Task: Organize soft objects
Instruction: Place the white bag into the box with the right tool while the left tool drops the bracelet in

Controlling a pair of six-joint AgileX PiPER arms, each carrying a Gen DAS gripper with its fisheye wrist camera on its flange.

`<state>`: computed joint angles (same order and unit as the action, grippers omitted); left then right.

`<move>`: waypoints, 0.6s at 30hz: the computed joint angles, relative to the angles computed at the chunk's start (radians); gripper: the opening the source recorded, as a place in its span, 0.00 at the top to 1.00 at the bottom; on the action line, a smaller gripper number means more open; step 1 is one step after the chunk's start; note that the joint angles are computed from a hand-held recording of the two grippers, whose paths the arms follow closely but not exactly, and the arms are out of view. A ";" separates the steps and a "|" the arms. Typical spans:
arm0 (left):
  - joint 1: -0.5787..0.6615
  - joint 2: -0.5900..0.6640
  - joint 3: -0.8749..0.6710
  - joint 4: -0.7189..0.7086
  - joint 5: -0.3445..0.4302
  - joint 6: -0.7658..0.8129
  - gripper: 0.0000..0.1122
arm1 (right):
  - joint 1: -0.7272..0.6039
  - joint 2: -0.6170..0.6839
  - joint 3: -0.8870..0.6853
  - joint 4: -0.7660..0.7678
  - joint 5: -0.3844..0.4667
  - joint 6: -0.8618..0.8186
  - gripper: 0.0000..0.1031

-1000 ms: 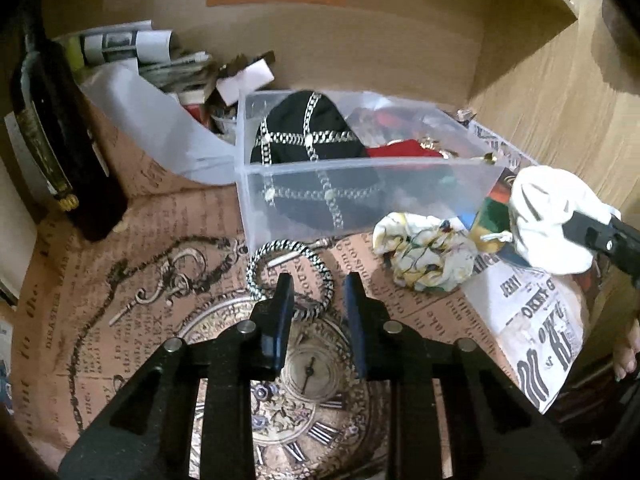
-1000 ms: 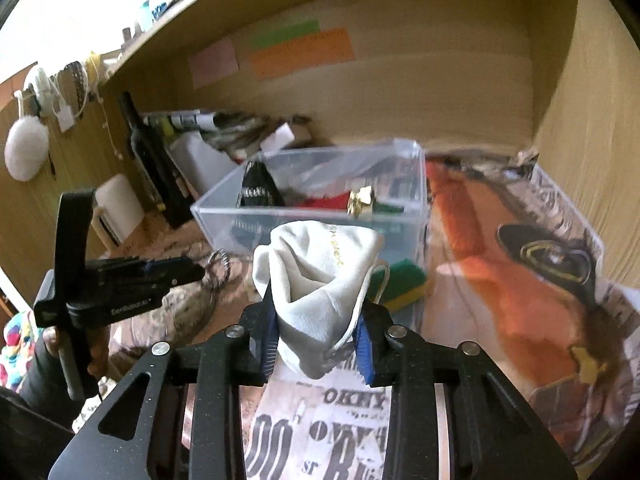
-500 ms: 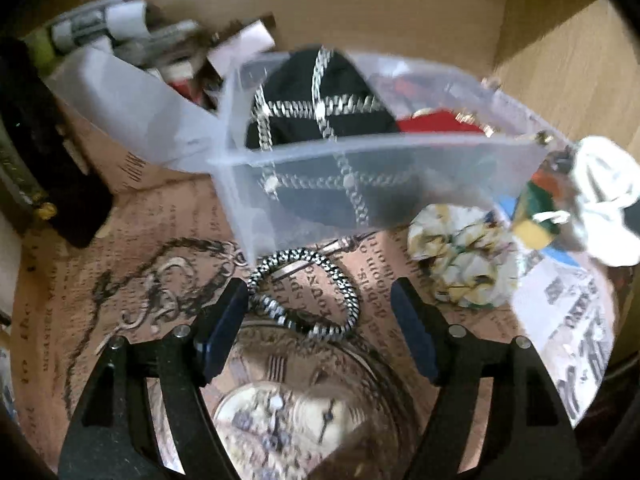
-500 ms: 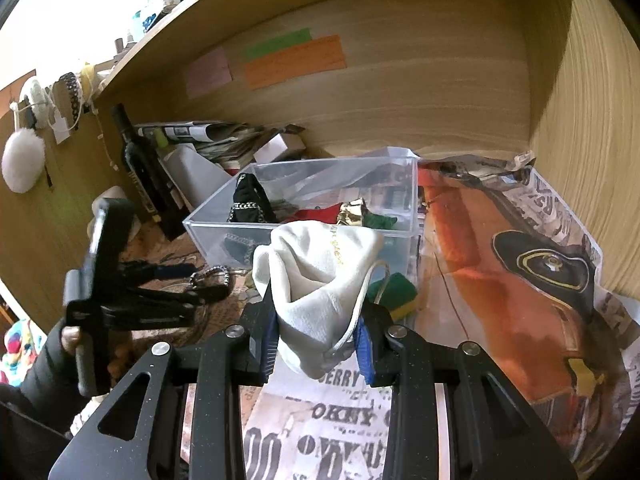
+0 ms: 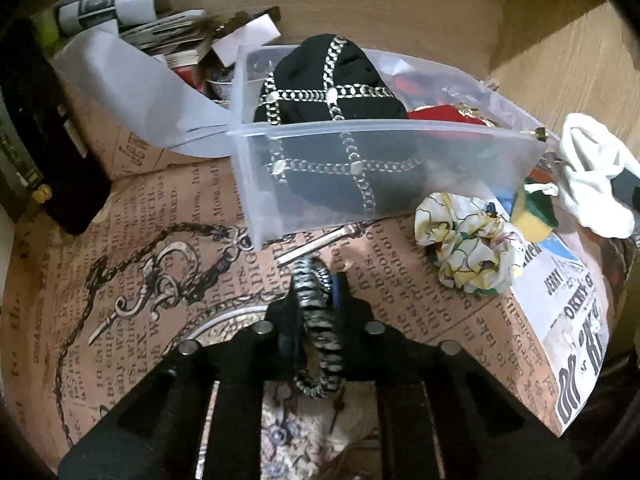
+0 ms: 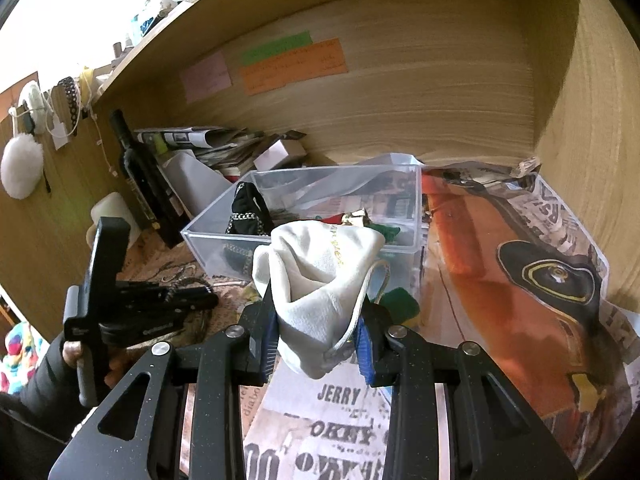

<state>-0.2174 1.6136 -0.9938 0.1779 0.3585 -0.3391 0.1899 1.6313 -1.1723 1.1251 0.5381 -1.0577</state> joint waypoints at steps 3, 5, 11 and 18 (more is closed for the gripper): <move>0.004 -0.041 0.031 0.042 -0.015 -0.038 0.94 | 0.006 0.005 -0.006 -0.003 -0.003 0.003 0.72; -0.017 -0.049 0.021 0.088 -0.012 -0.098 0.94 | 0.006 0.008 -0.011 -0.001 -0.003 0.004 0.72; -0.053 -0.143 0.019 0.177 -0.013 -0.183 0.94 | 0.002 0.008 -0.033 0.029 -0.018 -0.017 0.72; -0.080 -0.167 -0.081 0.266 -0.019 -0.231 0.94 | 0.002 0.037 -0.117 0.069 -0.034 -0.040 0.72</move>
